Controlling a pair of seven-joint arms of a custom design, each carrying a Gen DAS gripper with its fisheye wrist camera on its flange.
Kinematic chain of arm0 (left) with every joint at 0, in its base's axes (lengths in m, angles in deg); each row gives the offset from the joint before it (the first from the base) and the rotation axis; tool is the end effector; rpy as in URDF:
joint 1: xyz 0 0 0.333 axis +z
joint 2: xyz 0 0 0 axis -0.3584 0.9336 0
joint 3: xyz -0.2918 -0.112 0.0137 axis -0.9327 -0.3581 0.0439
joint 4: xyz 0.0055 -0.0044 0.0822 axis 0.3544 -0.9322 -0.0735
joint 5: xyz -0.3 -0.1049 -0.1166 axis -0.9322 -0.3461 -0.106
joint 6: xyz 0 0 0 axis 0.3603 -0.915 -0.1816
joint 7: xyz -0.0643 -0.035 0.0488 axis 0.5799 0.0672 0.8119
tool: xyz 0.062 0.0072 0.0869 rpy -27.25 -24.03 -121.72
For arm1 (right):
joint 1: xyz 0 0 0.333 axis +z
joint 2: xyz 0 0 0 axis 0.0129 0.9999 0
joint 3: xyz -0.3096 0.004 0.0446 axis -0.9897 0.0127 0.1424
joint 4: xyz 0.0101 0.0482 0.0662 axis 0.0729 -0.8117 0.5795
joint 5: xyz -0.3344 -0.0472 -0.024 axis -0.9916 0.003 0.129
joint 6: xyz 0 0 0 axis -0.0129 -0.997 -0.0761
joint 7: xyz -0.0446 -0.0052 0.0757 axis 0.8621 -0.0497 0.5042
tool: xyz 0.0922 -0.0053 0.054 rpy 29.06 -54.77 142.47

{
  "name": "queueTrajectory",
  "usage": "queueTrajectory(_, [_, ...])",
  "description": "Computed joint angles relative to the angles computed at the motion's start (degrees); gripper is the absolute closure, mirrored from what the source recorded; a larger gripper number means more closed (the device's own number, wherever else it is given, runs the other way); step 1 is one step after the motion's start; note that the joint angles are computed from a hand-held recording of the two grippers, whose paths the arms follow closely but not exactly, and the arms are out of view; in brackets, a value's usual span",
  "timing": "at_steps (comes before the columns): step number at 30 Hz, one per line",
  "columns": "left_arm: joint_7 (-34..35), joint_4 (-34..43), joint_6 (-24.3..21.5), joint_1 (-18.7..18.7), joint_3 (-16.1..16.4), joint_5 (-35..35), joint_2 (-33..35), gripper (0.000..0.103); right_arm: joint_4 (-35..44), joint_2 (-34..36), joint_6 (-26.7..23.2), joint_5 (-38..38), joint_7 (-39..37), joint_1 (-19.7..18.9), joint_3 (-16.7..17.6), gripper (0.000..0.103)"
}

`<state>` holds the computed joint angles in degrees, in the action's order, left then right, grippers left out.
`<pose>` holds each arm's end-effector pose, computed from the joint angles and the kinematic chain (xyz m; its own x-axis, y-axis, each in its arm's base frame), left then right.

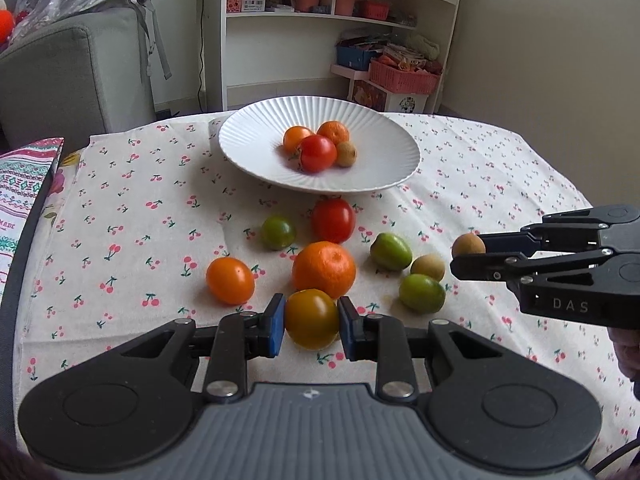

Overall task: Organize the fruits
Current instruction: 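Carry the brownish tomato with the left tool while the right tool carries the brown fruit to the plate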

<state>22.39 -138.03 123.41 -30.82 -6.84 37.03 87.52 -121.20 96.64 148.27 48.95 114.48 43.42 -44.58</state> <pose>0.4719 -0.2205 0.4758 -0.2008 -0.9771 0.0701 -0.7096 0.0958 -0.6980 0.4919 0.3214 0.4426 0.4636 -0.8828 -0.0762 -0.5841 -0.2398 -0.7754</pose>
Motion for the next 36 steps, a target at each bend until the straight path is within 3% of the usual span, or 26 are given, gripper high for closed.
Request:
queueTrajectory(14, [-9.26,10.75,-0.08,-1.42,2.13,6.31,6.21,0.087,9.14,4.21,-0.62,4.04,2.10,-6.04,4.29,0.081])
queueTrajectory(17, [-8.84,14.20,-0.12,-2.06,2.57,6.20,8.62,0.087,12.55,6.18,-1.11,4.03,0.97,-9.07,7.11,0.081])
queueTrajectory(22, [-3.11,19.18,-0.52,-2.28,1.62,1.70,13.24,0.087,17.66,9.44,-2.66,5.27,-0.63,-13.91,11.30,0.081])
queueTrajectory(25, [0.26,21.54,-0.92,-2.52,1.08,-1.18,15.74,0.087,20.34,11.35,-4.09,5.07,-0.56,-13.68,10.00,0.081])
queueTrajectory(30, [6.67,25.47,-1.86,-2.17,-0.48,-6.17,19.60,0.087,23.85,13.38,-7.19,4.86,-2.47,-16.20,11.96,0.081])
queueTrajectory(36, [9.13,27.71,-2.91,-3.48,0.66,-8.56,21.60,0.087,26.65,15.14,-9.42,4.33,-3.43,-16.15,11.51,0.081])
